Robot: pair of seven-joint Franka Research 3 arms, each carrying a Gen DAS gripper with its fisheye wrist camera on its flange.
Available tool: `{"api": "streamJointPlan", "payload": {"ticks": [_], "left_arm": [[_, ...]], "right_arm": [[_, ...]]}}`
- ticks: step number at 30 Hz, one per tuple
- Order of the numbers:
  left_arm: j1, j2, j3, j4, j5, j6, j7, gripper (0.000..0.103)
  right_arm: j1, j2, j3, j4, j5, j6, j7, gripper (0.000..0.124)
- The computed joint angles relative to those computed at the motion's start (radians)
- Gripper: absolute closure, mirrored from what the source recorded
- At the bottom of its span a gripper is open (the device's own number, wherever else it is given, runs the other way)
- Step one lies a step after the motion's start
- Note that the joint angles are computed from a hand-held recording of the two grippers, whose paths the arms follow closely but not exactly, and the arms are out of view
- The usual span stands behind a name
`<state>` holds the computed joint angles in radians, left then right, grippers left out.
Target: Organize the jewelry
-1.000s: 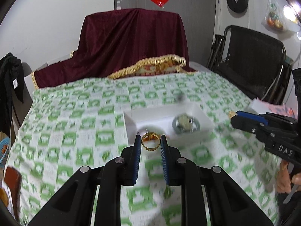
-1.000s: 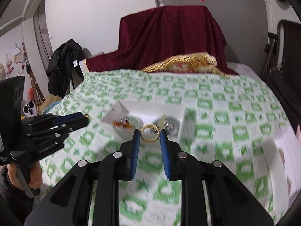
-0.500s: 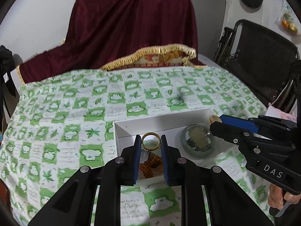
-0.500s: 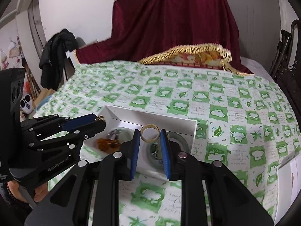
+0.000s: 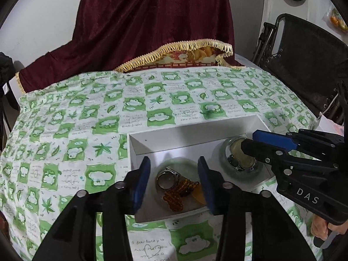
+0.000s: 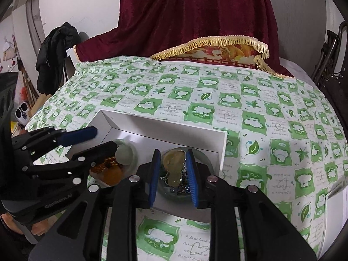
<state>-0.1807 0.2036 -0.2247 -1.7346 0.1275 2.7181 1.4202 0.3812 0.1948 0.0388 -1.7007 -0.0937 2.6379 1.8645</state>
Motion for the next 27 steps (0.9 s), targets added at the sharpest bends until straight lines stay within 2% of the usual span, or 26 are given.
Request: {"api": "streamJointPlan", "payload": {"ticks": [4, 7, 10, 13, 17, 19, 21, 24, 27], "left_arm": [[0.007, -0.018, -0.001, -0.020, -0.021, 0.030, -0.006, 0.049], [0.004, -0.031, 0.005, -0.035, -0.006, 0.043, -0.026, 0.048], [-0.005, -0.049, 0.020, -0.059, 0.040, 0.068, -0.073, 0.038], [-0.015, -0.079, 0.036, -0.094, 0.112, 0.106, -0.146, 0.025], [-0.018, -0.128, 0.046, -0.147, 0.199, 0.161, -0.243, 0.008], [-0.026, -0.158, 0.061, -0.177, 0.338, 0.191, -0.374, 0.004], [-0.025, -0.184, 0.064, -0.198, 0.475, 0.201, -0.498, 0.004], [-0.010, -0.228, 0.045, -0.231, 0.686, 0.186, -0.682, 0.004], [0.007, -0.262, 0.018, -0.258, 0.804, 0.167, -0.781, 0.004]], "right_arm": [[-0.008, -0.015, 0.006, -0.016, 0.031, 0.024, -0.011, 0.098], [-0.005, -0.030, 0.002, -0.029, 0.017, 0.039, 0.004, 0.098], [-0.006, -0.054, 0.003, -0.051, 0.009, 0.066, 0.022, 0.097], [-0.002, -0.088, -0.002, -0.086, -0.041, 0.119, 0.076, 0.083], [0.002, -0.148, -0.010, -0.154, -0.224, 0.201, 0.238, 0.060], [-0.007, -0.185, -0.009, -0.187, -0.437, 0.223, 0.423, 0.050], [-0.031, -0.213, 0.012, -0.206, -0.601, 0.228, 0.569, 0.038], [-0.072, -0.249, 0.049, -0.231, -0.735, 0.240, 0.702, 0.028], [-0.113, -0.285, 0.088, -0.258, -0.865, 0.238, 0.842, 0.026]]}}
